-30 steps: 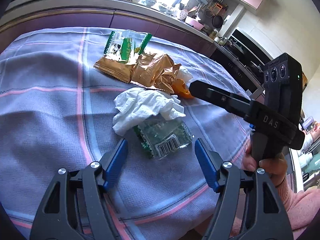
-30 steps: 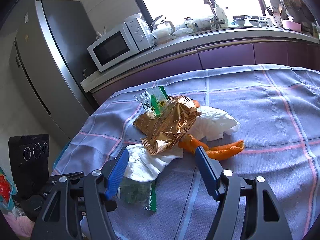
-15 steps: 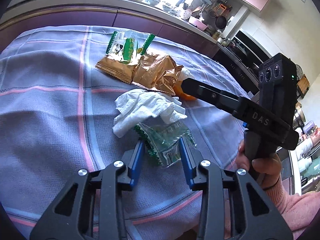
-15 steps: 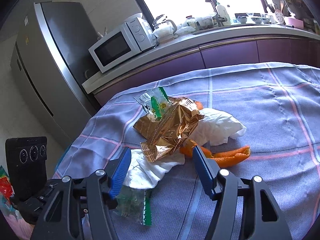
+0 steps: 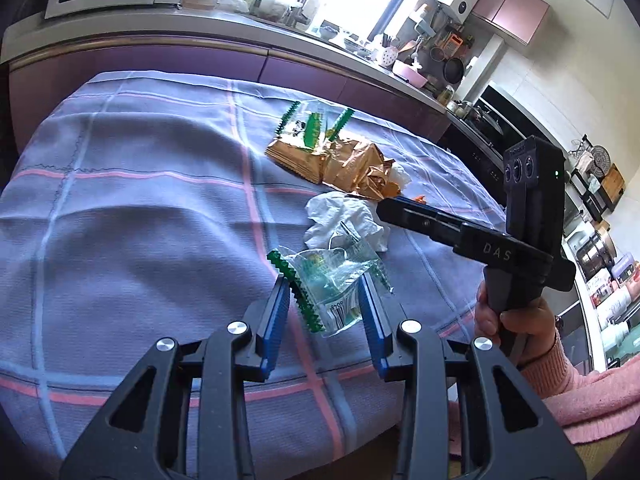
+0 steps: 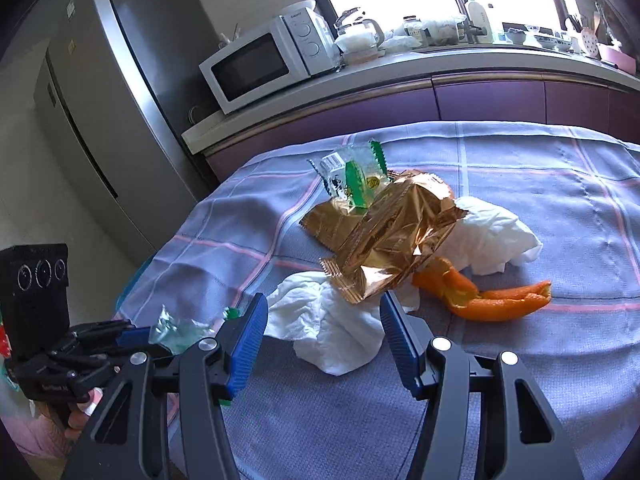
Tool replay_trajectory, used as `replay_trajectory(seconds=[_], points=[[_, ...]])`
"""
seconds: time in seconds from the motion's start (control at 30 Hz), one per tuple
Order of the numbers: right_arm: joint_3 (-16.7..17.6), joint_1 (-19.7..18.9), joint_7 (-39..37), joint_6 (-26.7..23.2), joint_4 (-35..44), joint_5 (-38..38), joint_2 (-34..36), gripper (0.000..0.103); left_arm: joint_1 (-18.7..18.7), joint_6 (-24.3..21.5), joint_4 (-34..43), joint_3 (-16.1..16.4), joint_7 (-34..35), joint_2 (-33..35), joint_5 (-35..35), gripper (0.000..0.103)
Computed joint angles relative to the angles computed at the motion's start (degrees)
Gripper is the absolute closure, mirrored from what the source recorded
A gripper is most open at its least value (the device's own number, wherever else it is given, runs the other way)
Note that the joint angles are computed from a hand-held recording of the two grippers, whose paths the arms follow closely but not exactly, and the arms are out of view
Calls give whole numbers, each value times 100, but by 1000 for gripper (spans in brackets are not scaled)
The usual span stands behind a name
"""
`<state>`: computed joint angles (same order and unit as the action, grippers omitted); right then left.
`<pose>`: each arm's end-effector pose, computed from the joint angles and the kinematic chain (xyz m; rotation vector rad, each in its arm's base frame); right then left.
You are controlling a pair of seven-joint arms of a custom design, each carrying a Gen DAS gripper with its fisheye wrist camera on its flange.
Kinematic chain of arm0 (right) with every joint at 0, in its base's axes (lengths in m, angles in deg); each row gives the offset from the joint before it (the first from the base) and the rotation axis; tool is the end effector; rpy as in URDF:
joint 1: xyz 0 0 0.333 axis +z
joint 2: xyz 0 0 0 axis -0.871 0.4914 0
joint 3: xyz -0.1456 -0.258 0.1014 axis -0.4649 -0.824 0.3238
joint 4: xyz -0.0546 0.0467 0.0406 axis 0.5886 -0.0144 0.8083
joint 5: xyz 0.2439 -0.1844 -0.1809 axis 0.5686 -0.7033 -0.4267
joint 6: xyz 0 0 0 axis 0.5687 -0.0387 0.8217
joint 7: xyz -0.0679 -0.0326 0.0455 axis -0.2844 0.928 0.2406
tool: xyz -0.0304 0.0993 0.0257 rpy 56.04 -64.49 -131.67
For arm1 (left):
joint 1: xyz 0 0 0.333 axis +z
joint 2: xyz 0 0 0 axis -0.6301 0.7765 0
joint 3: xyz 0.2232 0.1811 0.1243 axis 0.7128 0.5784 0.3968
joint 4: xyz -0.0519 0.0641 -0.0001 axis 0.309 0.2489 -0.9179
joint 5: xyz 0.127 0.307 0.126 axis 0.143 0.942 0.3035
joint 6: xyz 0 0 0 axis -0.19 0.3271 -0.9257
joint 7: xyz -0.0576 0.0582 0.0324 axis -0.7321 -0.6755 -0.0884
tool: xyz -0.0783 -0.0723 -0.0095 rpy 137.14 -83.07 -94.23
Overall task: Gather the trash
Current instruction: 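Lift the plastic packet with the left tool while the right tool grasps the white tissue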
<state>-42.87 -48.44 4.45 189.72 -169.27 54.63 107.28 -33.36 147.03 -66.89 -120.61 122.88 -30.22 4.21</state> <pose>0.6582 0.2461 0.3611 -1.8305 1.2936 -0.1344 0.5946 -0.2721 0.3451 -1.8141 2.0466 -1.2821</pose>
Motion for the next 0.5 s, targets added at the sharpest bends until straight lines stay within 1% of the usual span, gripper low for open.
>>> replay_trajectory(seconds=[0.1, 0.17, 0.2, 0.27, 0.3, 0.33, 0.4, 0.43, 0.5], points=[[-259, 227, 425, -162, 71, -360, 69, 60, -124, 224, -252, 331, -221, -241, -32, 67], [-372, 319, 686, -222, 86, -570, 103, 64, -171, 370, -420, 514, -392, -379, 8, 67], [-407, 345, 793, -248, 92, -660, 119, 69, -227, 422, -478, 624, -484, -442, 32, 67], [-416, 349, 915, -245, 78, -771, 135, 78, -278, 519, -576, 782, -651, -530, 107, 67], [-378, 314, 912, -267, 72, -790, 137, 87, -320, 567, -611, 869, -734, -560, 140, 67], [-325, 273, 880, -267, 57, -779, 131, 92, -340, 607, -653, 941, -816, -597, 177, 67], [-234, 211, 796, -276, 41, -745, 118, 94, -367, 673, -696, 1039, -966, -632, 259, 67], [-183, 189, 713, -252, 9, -717, 93, 96, -426, 706, -724, 1135, -1037, -668, 283, 67], [-73, 133, 538, -267, -11, -627, 58, 96, -617, 797, -774, 1386, -1159, -727, 298, 67]])
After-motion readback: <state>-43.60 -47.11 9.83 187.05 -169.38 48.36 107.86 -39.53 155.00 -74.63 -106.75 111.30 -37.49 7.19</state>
